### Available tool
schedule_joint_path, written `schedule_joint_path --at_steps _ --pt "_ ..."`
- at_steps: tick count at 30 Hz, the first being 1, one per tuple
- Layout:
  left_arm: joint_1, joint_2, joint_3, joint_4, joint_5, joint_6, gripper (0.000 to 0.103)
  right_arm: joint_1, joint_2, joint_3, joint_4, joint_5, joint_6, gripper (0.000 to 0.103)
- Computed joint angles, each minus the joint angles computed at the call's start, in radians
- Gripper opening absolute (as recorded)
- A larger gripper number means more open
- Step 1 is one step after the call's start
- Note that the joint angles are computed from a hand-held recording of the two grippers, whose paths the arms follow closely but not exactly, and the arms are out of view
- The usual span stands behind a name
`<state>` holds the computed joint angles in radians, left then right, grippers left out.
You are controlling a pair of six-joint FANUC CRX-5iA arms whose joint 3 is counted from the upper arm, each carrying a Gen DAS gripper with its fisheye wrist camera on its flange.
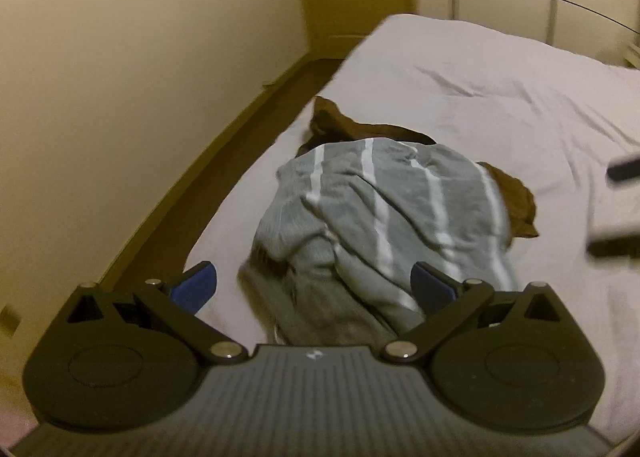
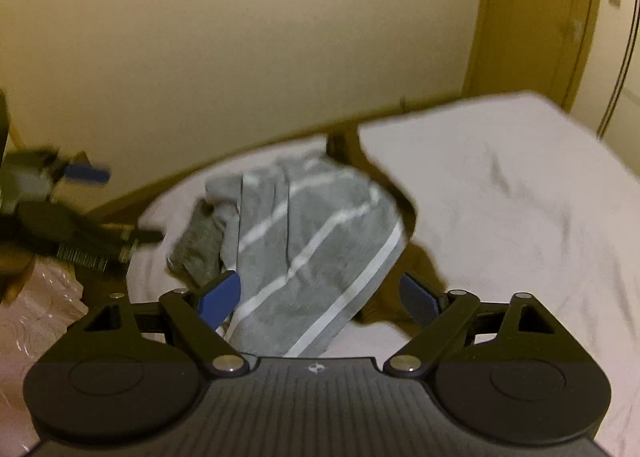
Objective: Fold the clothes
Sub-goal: 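Grasp the grey striped shirt with the left gripper while the right gripper grasps it too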
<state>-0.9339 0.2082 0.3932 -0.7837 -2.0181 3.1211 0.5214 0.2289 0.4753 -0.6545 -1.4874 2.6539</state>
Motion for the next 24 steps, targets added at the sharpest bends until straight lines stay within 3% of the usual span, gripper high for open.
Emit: schedule_joint_path --at_steps 3,6,10,12,13,14,15,16,17,18,22,24 --pt "0.065 -0.118 -0.196 0.035 0.153 -0.065 0.099 0.082 -0.031 -0.121 0.073 0.081 0.035 0.078" --pt "0.137 -0.196 -0.327 0.073 0.277 -0.137 0.083 0.148 -0.045 -0.211 0.126 0.133 0.076 0.071" --pt "0.217 -0.255 -0.443 0.123 0.420 -0.201 0.076 0.216 -0.041 -0.299 0.192 0.227 0.085 0.070" --pt "0.241 -0.280 -0.477 0.143 0.479 -0.217 0.054 0.243 -0.024 -0.321 0.230 0.248 0.068 0.068" --pt "0.253 -0.292 -0.494 0.154 0.509 -0.226 0.049 0.250 -0.023 -0.328 0.241 0.256 0.071 0.059" --pt "0.252 -0.292 -0.488 0.150 0.506 -0.232 0.040 0.257 -0.021 -0.334 0.252 0.264 0.074 0.053" --pt "0.250 -0.292 -0.481 0.147 0.502 -0.238 0.032 0.264 -0.019 -0.341 0.263 0.272 0.077 0.038" --pt "0.241 -0.294 -0.470 0.137 0.490 -0.236 0.029 0.269 -0.017 -0.345 0.272 0.277 0.078 0.032" --pt "0.238 -0.297 -0.461 0.130 0.484 -0.235 0.024 0.262 -0.014 -0.329 0.267 0.262 0.066 0.014" --pt "0.227 -0.307 -0.454 0.118 0.479 -0.226 0.020 0.256 -0.016 -0.318 0.263 0.259 0.058 0.006" --pt "0.186 -0.316 -0.397 0.065 0.440 -0.244 0.015 0.203 0.001 -0.216 0.216 0.191 0.009 0.004" --pt "0.173 -0.314 -0.364 0.034 0.428 -0.262 0.005 0.167 0.001 -0.163 0.178 0.162 -0.022 0.004"
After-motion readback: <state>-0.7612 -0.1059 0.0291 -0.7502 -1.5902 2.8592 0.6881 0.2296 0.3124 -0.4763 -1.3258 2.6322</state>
